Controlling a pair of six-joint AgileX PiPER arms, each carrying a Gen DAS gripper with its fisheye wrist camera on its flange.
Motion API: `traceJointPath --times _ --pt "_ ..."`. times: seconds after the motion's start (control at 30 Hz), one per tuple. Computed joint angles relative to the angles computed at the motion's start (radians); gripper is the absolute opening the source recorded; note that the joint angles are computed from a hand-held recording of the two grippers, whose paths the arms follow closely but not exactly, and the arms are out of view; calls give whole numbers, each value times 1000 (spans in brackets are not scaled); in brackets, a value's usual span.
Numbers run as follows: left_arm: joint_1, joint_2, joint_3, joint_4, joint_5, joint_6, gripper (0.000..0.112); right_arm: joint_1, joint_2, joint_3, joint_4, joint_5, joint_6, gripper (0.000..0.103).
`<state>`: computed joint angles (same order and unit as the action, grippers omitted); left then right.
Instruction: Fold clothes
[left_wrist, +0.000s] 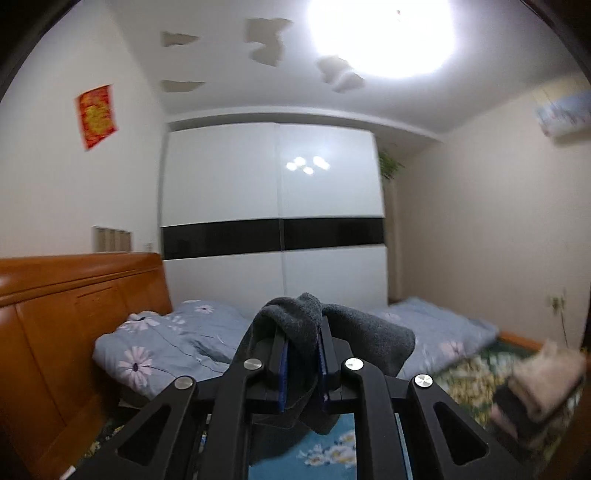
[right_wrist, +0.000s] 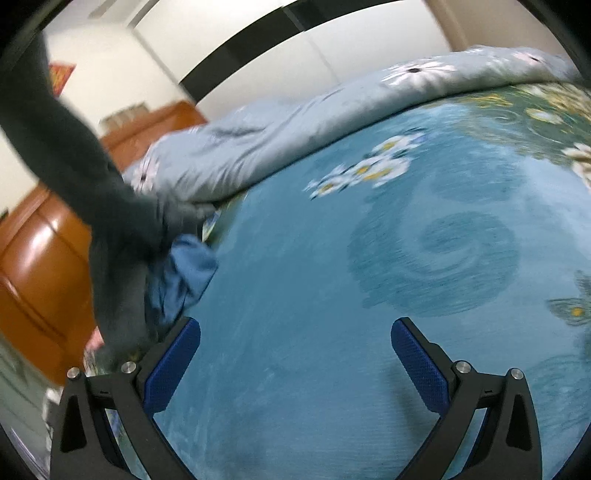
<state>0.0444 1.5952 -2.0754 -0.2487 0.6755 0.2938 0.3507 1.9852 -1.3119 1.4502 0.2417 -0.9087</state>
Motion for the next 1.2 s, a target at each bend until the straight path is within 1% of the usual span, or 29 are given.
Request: traceJointPath --times 0.1,0.17,0.2,0.27,0.3,0.37,0.43,0.47,0.5,0.53,0.63,0.67,0.73,0.8,0.83,0.87,0.9,0.93,0.97,1.0,1.03,1.07,1.1,1.13,1.2 --pt "-70 6 51 90 36 -50 16 -33 -20 34 77 18 -40 103" --pt "-94 62 23 82 113 -47 16 -52 -54 77 148 9 -94 103" --pt "-110 85 18 81 133 -60 16 -62 -71 98 184 4 -120 103" --pt "-118 125 42 35 144 -40 16 -89 -113 145 216 4 -160 103" --pt "-125 164 27 -6 158 -13 16 -104 -135 167 227 4 -176 103" --pt "-138 229 27 -66 161 4 17 -131 -185 213 203 -4 -184 103" --pt "-153 292 42 -115 145 13 17 -147 -234 256 96 -36 -129 103" --pt "-168 336 32 -124 152 3 17 -154 -249 271 71 -40 -120 103" --pt "-184 388 5 -127 169 -15 17 -164 -262 289 60 -38 -123 103" --pt "-196 441 -21 -120 185 -34 17 -180 -274 307 10 -27 -86 103" --pt "-229 615 -148 -75 260 -110 18 -212 -290 336 -160 -23 74 103" --pt "-235 650 -166 -55 274 -127 19 -221 -294 345 -205 -25 118 103" --pt "-237 682 -145 -59 272 -124 22 -240 -305 358 -319 -33 226 103" --pt "-216 684 -100 -133 309 -46 26 -253 -313 358 -446 -34 343 103" --pt "-198 669 -56 -177 313 2 28 -252 -316 353 -506 -34 397 103" --pt "-168 627 27 -237 305 80 31 -250 -318 347 -566 -35 450 103" --pt "-141 583 104 -278 289 149 37 -249 -320 341 -626 -35 503 103" --pt "-119 543 179 -303 255 210 42 -241 -317 330 -680 -34 548 103" --pt "-91 491 268 -319 200 263 51 -231 -308 313 -739 -30 601 103" --pt "-59 437 358 -340 141 320 52 -221 -299 296 -796 -25 654 103" --pt "-23 399 428 -372 91 369 52 -209 -289 279 -819 -20 671 103" --pt "28 348 515 -393 21 392 54 -196 -280 263 -834 -14 682 103" --pt "69 304 588 -386 -54 376 55 -186 -266 239 -863 -5 699 103" --pt "95 266 658 -349 -152 319 57 -165 -246 206 -932 5 746 103" --pt "184 207 782 -187 -352 123 60 -123 -218 169 -1047 12 841 103"
